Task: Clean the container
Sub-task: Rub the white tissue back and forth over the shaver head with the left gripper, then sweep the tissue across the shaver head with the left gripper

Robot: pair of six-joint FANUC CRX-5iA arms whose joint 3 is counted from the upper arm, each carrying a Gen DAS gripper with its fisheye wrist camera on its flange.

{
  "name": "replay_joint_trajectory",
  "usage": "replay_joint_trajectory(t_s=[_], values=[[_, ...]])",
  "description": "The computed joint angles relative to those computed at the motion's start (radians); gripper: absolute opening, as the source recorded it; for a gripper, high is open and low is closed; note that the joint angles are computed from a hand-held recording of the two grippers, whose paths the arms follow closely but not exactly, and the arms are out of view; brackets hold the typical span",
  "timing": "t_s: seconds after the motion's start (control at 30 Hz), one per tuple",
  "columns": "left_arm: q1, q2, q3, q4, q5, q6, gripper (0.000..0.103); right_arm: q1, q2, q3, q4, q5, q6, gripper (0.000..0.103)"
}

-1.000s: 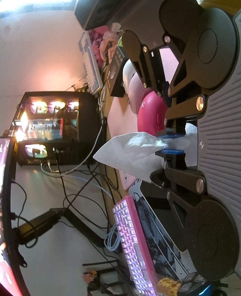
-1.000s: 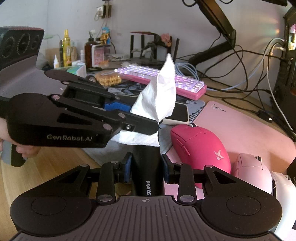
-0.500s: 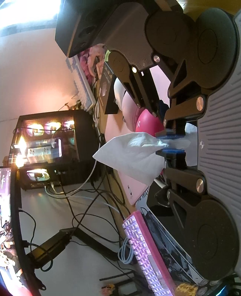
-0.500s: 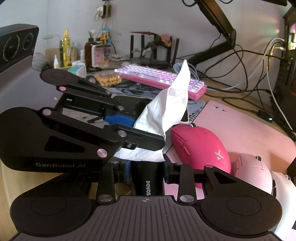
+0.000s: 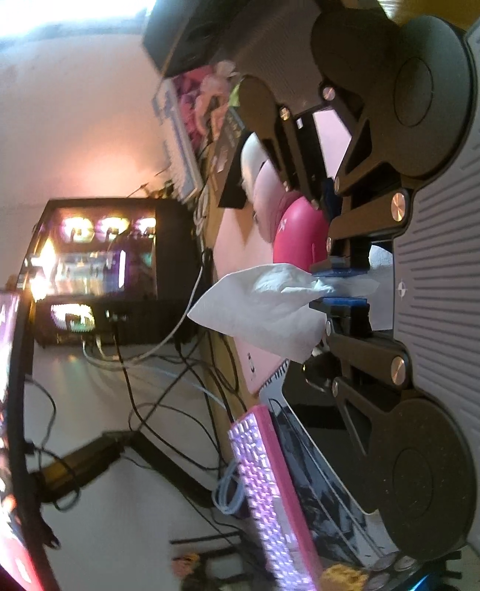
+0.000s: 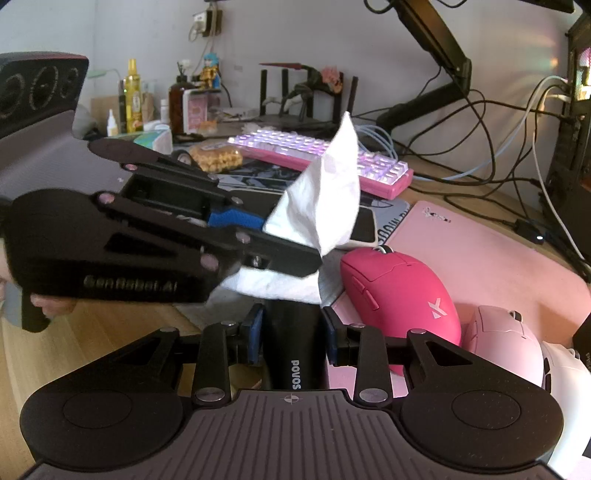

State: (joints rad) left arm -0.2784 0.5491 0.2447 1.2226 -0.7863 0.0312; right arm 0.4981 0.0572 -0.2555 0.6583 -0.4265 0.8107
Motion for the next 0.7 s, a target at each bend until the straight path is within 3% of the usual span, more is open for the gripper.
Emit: replay_joint_trajectory(t_s=[0.17,0.43,0.7], values=[[0.0,0.002,0.005,-0.002,0.014,0.034,0.015,0.0,0.0,0.0,0.0,0.0,0.0,0.036],[-0.009,-0.011,-0.014,0.001,0.029,-0.014,0.015,0.0,0.0,-0.001,0.001,0.001,-0.001,0.036],[-0.003,-0.002,-0.002,-0.001,-0.026,-0.047,0.015,0.0,0.0,-0.001,0.002,0.0,-0.003,0.036]])
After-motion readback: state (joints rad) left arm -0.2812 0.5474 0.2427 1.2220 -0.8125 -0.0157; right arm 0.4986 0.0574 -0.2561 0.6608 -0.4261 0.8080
